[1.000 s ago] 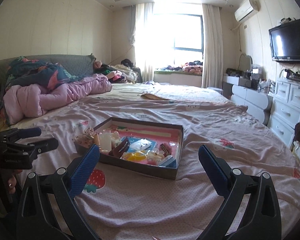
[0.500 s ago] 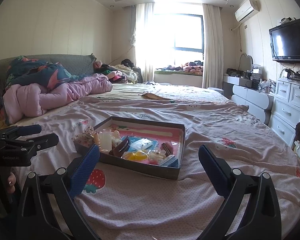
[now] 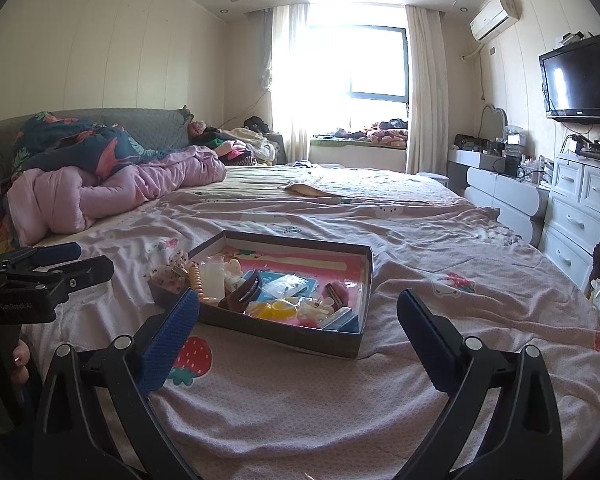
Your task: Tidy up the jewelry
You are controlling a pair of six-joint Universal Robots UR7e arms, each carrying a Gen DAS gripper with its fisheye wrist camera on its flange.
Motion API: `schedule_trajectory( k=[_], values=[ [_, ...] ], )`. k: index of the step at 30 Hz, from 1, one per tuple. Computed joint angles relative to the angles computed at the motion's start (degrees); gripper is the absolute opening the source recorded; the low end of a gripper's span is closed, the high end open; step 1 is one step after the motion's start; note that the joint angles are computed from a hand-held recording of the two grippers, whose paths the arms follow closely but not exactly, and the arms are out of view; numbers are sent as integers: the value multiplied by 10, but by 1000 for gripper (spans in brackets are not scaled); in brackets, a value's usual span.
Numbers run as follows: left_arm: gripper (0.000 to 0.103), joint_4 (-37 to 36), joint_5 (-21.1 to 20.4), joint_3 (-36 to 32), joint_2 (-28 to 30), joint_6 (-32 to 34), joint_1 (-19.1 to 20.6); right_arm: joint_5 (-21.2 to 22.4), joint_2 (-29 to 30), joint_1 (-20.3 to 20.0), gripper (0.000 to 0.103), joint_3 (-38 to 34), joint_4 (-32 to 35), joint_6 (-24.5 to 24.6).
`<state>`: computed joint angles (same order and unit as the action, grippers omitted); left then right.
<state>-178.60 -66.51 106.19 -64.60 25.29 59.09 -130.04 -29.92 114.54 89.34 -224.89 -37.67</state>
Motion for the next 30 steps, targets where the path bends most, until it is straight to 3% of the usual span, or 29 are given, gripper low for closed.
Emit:
schedule_trajectory(
  k=[30],
  values=[
    [92,-5,8,1,-2,1,1,0,-1,0,96,0,1,0]
  ],
)
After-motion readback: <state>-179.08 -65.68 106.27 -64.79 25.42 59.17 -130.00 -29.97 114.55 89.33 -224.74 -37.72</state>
